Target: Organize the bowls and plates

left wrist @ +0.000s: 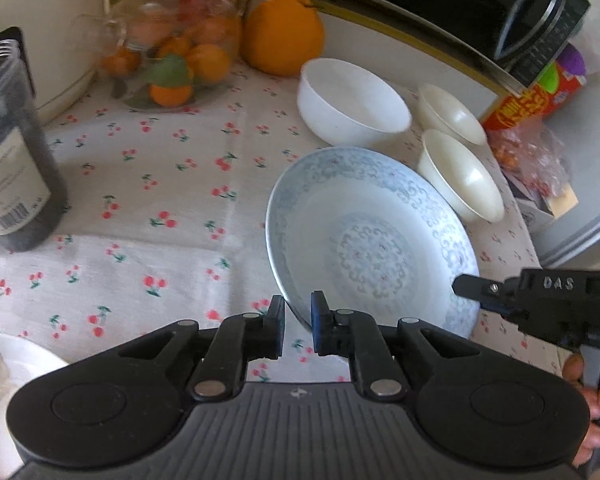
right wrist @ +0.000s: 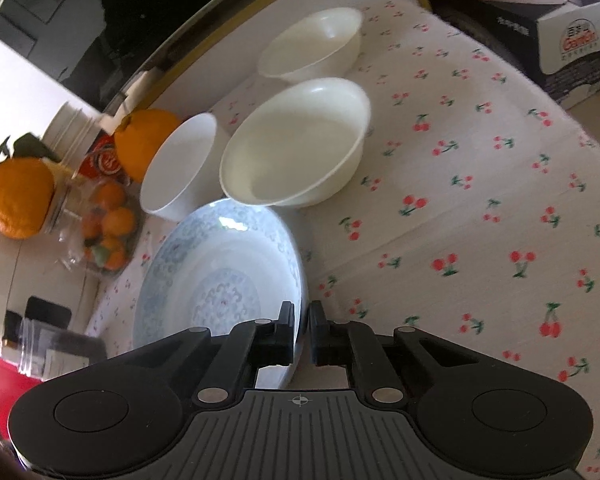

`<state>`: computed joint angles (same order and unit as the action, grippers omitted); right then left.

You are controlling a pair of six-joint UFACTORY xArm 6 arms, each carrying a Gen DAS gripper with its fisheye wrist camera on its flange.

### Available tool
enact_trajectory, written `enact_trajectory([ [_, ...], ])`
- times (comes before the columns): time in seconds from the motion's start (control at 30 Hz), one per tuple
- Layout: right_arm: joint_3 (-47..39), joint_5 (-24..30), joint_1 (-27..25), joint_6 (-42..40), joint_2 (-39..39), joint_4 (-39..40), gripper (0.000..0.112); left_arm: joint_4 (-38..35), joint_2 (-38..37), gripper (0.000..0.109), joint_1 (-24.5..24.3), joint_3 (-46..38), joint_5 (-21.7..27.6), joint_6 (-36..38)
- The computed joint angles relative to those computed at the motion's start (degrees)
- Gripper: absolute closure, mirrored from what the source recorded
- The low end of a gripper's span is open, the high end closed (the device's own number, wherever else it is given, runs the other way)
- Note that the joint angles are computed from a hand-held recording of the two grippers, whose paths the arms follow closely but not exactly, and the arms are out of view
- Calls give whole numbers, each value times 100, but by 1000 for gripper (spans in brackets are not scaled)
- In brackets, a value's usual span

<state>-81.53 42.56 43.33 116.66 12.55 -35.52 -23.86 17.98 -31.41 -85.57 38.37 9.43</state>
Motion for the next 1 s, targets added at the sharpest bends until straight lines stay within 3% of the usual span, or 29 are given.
enact_trajectory([
  [0.43, 192, 566, 121, -36, -320, 226, 104, -352, 136, 95, -131, -188, 258, 567],
  [1.0, 305, 439, 113, -42, -406, 250, 100, -438, 85, 89, -112, -129, 245, 969],
])
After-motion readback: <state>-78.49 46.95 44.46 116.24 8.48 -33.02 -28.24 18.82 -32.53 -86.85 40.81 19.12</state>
